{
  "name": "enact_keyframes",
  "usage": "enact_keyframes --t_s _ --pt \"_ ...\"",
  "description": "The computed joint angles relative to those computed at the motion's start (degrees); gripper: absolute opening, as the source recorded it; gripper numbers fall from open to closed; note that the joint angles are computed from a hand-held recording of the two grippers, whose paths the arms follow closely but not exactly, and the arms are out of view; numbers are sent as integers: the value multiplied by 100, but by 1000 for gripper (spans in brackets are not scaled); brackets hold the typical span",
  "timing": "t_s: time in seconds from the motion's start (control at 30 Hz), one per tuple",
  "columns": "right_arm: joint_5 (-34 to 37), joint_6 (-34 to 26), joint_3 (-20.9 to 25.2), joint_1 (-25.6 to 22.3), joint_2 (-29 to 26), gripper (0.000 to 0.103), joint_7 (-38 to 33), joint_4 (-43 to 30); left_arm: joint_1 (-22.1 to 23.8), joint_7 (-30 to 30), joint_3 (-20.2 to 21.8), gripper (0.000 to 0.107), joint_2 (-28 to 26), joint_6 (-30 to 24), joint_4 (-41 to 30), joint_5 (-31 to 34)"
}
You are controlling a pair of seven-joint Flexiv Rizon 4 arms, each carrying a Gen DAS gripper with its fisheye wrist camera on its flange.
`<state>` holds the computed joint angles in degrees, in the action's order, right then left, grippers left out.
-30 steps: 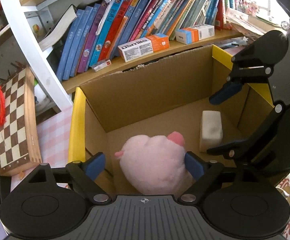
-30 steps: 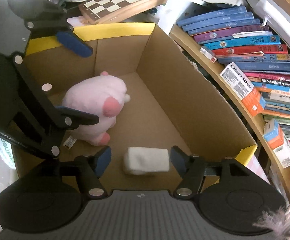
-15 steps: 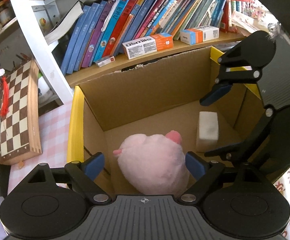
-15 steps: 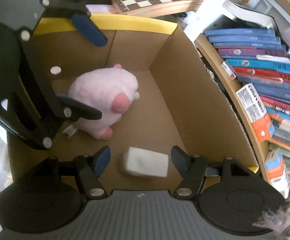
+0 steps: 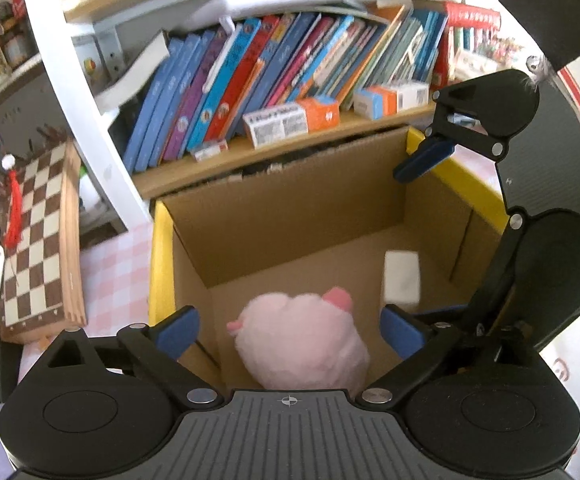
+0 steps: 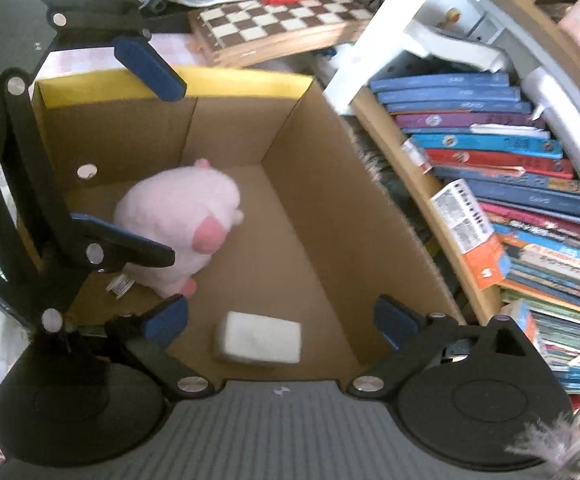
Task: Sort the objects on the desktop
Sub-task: 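Withdraw both open tools from the box back toward the table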
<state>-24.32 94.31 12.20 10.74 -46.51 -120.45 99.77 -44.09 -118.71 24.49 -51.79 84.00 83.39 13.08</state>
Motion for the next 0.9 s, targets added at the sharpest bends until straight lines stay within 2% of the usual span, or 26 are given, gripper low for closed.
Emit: enact_keyframes --t_s 0.2,0.27,0.53,0.6,0.73,0.9 --pt "151 260 -183 107 267 100 254 242 -330 -296 399 100 91 346 152 13" --pt "133 169 123 -150 336 101 275 301 -473 -361 570 100 115 473 224 -19" --pt "380 618 520 -511 726 101 805 902 -1239 -529 1407 100 197 1088 750 -465" --pt "478 923 524 -528 836 101 1059 1108 -1489 -569 1654 101 213 1273 938 -619" --pt "729 1943 455 -500 1072 101 1536 1666 -1992 -674 2107 101 248 1705 1391 -998" --pt "1018 2970 219 -298 1385 103 1960 2348 -2557 -737 2483 103 304 2180 2011 -1566"
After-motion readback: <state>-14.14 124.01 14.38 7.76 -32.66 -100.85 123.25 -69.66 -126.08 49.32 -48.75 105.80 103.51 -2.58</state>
